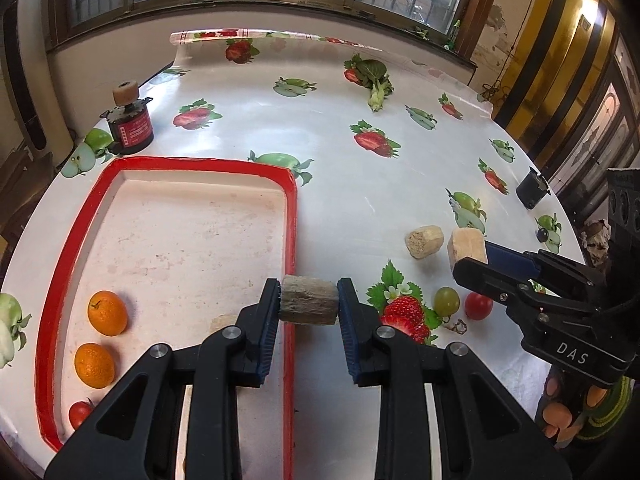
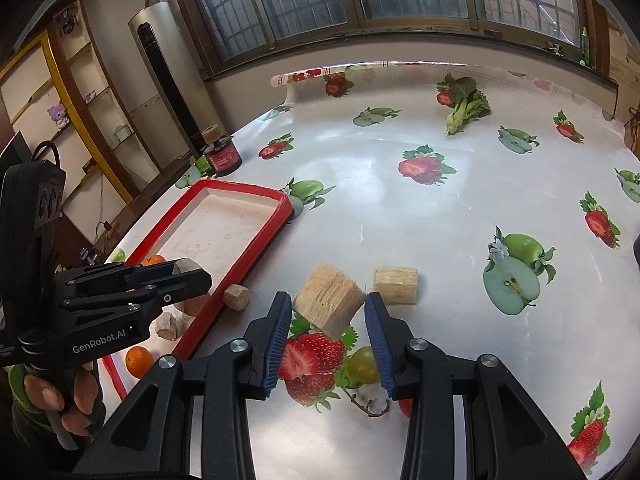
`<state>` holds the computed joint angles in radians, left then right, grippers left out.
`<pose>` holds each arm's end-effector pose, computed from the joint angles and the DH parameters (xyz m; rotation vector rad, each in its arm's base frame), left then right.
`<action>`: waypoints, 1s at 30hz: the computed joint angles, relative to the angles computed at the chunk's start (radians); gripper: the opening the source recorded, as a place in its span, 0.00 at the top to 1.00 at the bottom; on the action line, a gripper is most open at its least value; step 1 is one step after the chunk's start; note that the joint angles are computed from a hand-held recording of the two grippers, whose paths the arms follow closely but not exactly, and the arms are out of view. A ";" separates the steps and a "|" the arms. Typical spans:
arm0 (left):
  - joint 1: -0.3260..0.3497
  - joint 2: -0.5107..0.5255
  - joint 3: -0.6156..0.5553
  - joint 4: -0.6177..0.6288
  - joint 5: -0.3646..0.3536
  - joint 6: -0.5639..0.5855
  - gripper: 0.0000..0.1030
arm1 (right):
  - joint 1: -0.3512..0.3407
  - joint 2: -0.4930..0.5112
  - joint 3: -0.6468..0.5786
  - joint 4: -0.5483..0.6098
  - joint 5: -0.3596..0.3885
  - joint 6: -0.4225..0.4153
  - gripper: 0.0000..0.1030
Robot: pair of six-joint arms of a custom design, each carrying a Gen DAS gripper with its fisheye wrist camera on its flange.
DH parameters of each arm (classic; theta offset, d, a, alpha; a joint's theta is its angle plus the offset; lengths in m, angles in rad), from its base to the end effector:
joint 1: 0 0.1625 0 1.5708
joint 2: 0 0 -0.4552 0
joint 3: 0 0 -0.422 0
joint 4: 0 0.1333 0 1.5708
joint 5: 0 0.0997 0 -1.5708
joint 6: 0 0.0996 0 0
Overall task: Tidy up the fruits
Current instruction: 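Carry the cork piece and the wooden block with both grippers over the tray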
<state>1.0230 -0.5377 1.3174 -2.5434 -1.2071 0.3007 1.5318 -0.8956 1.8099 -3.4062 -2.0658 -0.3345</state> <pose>-0.2761 -0.7766 0.0267 1.1017 2.5595 -0.3306 0.0597 -0.6750 0.2099 0.0536 -2.3279 1.0180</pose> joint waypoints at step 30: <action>0.075 -0.021 -0.076 0.027 0.030 -0.030 0.75 | 0.067 0.141 -0.190 0.148 -0.005 -0.040 0.62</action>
